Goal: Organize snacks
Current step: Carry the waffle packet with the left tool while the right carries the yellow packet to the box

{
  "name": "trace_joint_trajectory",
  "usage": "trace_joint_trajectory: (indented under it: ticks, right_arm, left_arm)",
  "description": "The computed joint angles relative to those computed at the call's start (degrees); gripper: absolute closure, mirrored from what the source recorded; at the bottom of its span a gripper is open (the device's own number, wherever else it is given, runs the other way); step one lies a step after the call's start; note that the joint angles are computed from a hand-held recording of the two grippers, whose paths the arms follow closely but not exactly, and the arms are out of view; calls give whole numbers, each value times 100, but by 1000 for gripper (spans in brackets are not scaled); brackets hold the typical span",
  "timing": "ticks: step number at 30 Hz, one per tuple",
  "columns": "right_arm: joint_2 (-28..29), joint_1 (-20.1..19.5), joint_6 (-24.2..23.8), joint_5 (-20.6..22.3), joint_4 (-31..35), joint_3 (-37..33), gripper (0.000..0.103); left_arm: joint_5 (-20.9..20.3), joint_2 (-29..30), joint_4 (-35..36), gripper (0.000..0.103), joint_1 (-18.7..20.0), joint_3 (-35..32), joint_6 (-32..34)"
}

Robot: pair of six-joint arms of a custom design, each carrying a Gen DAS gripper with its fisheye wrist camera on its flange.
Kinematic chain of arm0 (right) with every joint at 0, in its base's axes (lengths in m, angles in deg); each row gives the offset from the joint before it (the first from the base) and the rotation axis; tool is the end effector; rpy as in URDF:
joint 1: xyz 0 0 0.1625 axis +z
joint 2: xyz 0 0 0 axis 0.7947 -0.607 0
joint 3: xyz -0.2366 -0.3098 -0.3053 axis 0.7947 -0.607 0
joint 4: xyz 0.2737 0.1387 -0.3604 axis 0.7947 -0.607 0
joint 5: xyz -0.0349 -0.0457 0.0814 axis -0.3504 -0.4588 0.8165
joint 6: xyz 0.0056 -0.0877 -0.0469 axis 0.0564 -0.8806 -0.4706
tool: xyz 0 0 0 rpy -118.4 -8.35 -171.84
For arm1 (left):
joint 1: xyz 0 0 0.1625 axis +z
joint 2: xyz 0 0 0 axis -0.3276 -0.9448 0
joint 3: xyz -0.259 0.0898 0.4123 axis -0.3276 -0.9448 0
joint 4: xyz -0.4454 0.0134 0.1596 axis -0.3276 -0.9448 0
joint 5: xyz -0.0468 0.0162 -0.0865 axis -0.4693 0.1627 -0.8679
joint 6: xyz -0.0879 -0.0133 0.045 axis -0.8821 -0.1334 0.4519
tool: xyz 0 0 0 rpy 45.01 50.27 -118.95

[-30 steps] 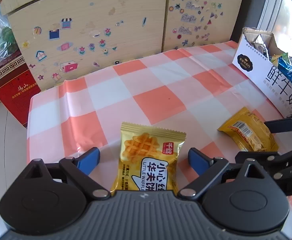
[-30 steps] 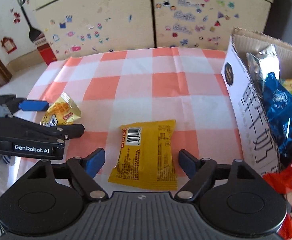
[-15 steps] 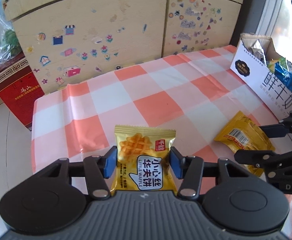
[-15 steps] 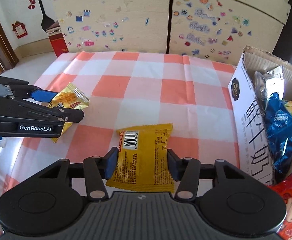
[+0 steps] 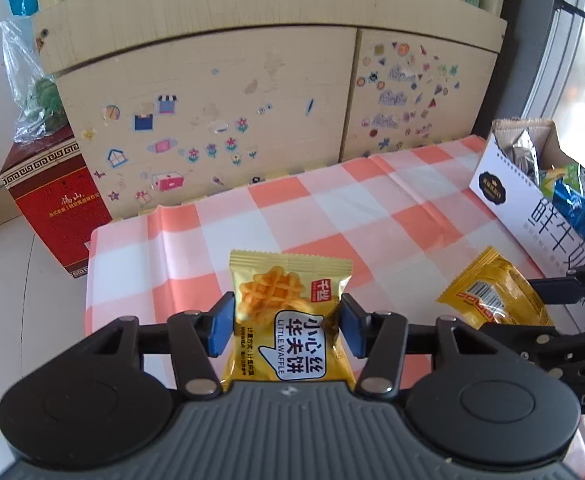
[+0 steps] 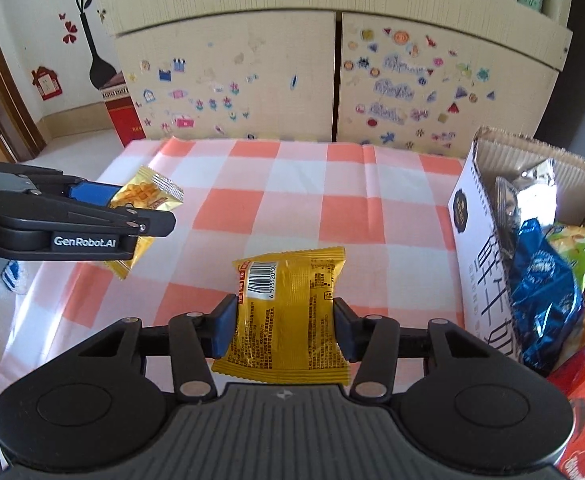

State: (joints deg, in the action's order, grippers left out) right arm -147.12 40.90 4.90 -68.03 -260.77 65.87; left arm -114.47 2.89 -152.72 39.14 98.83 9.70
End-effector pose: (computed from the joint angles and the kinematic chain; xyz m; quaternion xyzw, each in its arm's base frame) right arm 0.0968 -0.2771 0.2950 0.1532 -0.9022 0.2425 0.3222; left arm -0.3556 -0.3410 0.0215 0.2959 0.8859 -0.2347 0.2692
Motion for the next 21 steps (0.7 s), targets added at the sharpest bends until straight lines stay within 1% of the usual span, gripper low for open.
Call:
trace_joint_trajectory:
  ticks: [6, 11, 16, 21]
  right_arm:
    - [-146, 207, -39, 23, -128, -92, 47]
    - [-401, 249, -68, 95, -207, -190, 47]
    - [-580, 249, -150, 74, -341, -282, 47]
    - [-834, 166, -235, 86, -434, -344, 46]
  left_arm:
    - [255, 7, -146, 50, -30, -79, -169]
    - [393, 96, -377, 50, -44, -215, -192]
    - [376, 284, -585, 50, -91, -393, -147]
    - [232, 515, -910, 50, -175, -593, 50]
